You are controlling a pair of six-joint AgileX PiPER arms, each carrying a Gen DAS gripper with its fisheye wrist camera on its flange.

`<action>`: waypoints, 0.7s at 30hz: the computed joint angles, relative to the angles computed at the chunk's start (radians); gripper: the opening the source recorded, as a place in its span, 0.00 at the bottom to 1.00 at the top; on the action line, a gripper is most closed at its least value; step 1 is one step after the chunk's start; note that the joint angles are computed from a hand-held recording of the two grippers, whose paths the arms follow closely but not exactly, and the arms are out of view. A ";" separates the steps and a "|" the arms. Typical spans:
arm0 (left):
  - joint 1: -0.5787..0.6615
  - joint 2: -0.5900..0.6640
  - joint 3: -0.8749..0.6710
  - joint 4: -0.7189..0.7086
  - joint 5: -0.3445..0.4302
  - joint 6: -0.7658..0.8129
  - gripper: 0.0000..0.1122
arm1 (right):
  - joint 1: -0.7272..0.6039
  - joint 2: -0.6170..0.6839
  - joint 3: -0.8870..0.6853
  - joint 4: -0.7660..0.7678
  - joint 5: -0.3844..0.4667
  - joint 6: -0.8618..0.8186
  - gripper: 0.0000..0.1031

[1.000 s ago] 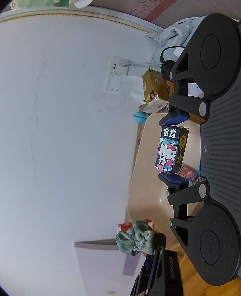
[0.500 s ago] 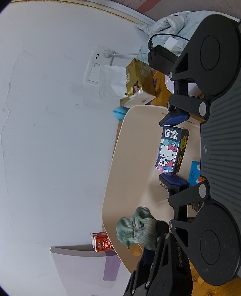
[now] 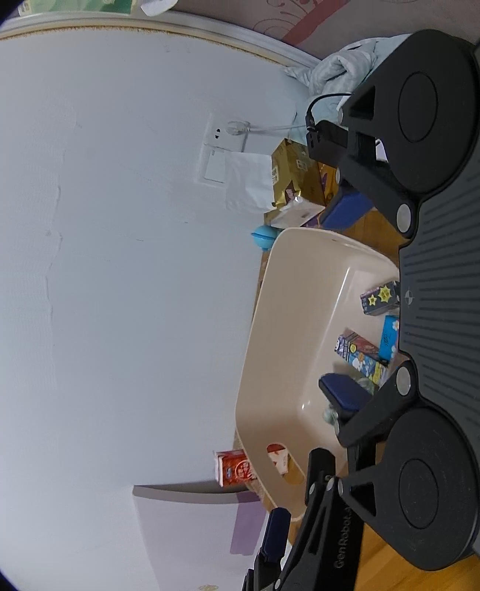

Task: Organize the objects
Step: 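Move left tool to the black small box while right tool approaches the blue-white tea box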

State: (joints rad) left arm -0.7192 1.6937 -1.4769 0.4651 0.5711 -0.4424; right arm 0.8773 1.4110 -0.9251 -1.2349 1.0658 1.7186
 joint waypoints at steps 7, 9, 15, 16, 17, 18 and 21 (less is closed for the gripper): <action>0.041 -0.077 0.118 -0.095 -0.025 0.101 0.79 | 0.124 0.011 -0.002 0.046 0.089 0.032 0.99; 0.051 -0.077 0.144 -0.114 -0.036 0.123 0.79 | 0.142 0.025 0.009 0.061 0.085 0.055 1.00; 0.079 -0.027 0.181 -0.148 -0.046 0.170 0.79 | 0.117 0.092 0.032 0.117 -0.014 0.105 1.00; 0.083 -0.016 0.183 -0.152 -0.048 0.172 0.79 | 0.108 0.105 0.036 0.119 -0.033 0.113 1.00; 0.088 0.000 0.182 -0.159 -0.051 0.178 0.79 | 0.099 0.123 0.034 0.125 -0.051 0.115 1.00; 0.094 0.014 0.179 -0.171 -0.053 0.187 0.79 | 0.087 0.141 0.030 0.130 -0.069 0.115 1.00; 0.110 0.061 0.158 -0.211 -0.053 0.221 0.79 | 0.047 0.182 0.030 0.133 -0.138 0.119 1.00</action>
